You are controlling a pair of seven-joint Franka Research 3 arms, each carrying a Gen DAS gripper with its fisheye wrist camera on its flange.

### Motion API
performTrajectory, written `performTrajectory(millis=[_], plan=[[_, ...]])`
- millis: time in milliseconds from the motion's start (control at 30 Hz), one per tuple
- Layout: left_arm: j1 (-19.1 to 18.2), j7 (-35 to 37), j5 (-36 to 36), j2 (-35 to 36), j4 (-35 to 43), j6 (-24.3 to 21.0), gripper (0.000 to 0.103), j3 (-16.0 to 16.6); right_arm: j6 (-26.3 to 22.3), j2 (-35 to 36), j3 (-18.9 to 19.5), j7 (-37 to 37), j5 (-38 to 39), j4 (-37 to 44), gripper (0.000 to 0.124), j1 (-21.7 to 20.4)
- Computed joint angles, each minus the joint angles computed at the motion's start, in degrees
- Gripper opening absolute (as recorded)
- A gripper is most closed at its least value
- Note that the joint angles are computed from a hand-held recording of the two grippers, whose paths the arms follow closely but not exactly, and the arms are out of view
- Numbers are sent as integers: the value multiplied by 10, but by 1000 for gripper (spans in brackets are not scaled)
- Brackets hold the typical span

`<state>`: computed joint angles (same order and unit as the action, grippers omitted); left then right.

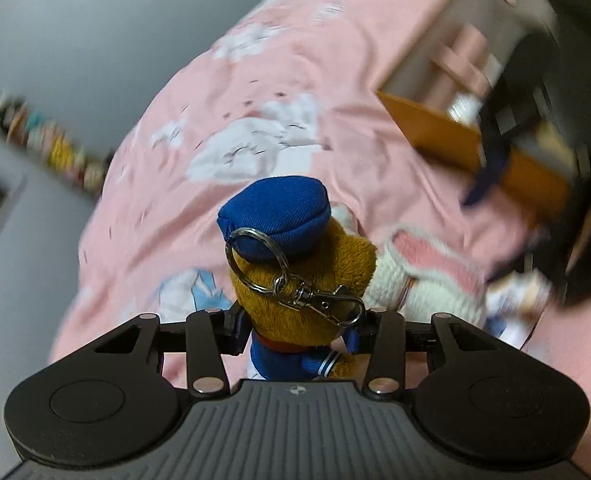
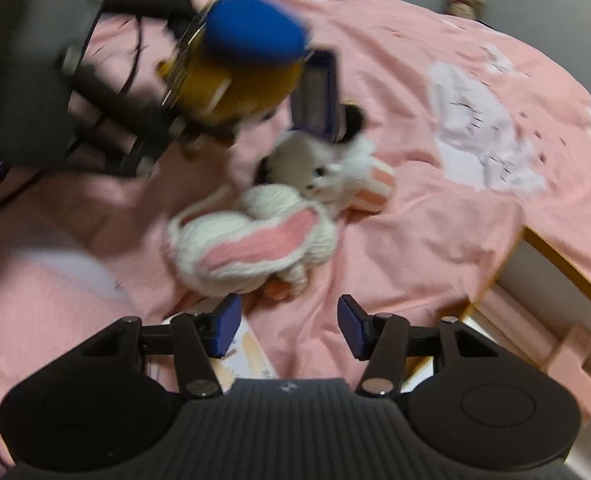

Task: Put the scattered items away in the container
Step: 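Lift the bear plush off the bed with the left gripper, then grasp the white crocheted bunny with the right gripper while the left gripper holds the bear plush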

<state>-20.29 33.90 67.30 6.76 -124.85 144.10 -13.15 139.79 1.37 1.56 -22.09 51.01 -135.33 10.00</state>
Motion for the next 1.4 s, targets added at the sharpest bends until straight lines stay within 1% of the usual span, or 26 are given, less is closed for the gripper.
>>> performTrajectory(millis=[67,167,267,333,367,400,533,600,633,700,800,900,1000,1033,1067,1100,1133,1167,1233,1300,1367,1400], plan=[[2,-51,-16,-17,-11,8,50,1,1,1,2,-16,-5,-2,51,2],[5,-124,-16,-40,-26,7,50,-4,18,9,8,-17,-16,-3,51,8],[7,-173,-12,-58,-37,2,50,-11,40,21,15,-10,-25,-3,50,15],[12,-193,-14,-64,-40,7,50,-13,57,22,20,-24,-5,-9,45,18],[14,-198,-14,-67,-41,9,50,-15,66,22,23,-30,10,-11,40,20],[15,-202,-14,-70,-43,10,50,-16,70,21,24,-37,29,-12,39,20],[19,-212,-12,-74,-49,6,50,-21,38,11,19,-69,116,-2,38,13],[20,-216,-10,-72,-47,4,50,-21,33,12,18,-90,167,6,39,13],[20,-216,-12,-71,-45,1,50,-22,32,16,18,-90,176,11,40,15],[19,-214,-15,-73,-45,-4,50,-23,23,25,19,-83,168,22,39,17],[18,-209,-18,-76,-46,-11,50,-25,22,38,23,-111,163,26,39,19],[18,-207,-19,-76,-45,-13,50,-26,17,51,24,-109,145,37,40,16],[18,-207,-20,-75,-46,-12,50,-26,-5,66,23,-70,125,55,40,10],[17,-206,-20,-75,-47,-14,50,-27,-15,70,23,-51,117,60,38,7],[16,-205,-21,-74,-47,-17,50,-28,-26,75,22,-28,108,66,31,4],[14,-205,-20,-73,-46,-21,50,-29,-35,79,21,-3,103,71,29,1],[13,-207,-18,-73,-46,-25,50,-30,-41,79,22,16,102,73,24,-2],[11,-209,-16,-73,-45,-29,50,-31,-45,77,22,35,102,72,11,-4],[9,-211,-13,-73,-45,-31,50,-31,-66,74,18,85,91,76,8,-10],[9,-213,-11,-75,-47,-24,50,-30,-97,68,10,154,71,83,8,-19],[11,-210,-13,-76,-47,-13,50,-28,-126,62,0,257,38,97,8,-26],[13,-209,-15,-78,-47,-4,50,-26,-149,59,-6,309,18,107,7,-31]])
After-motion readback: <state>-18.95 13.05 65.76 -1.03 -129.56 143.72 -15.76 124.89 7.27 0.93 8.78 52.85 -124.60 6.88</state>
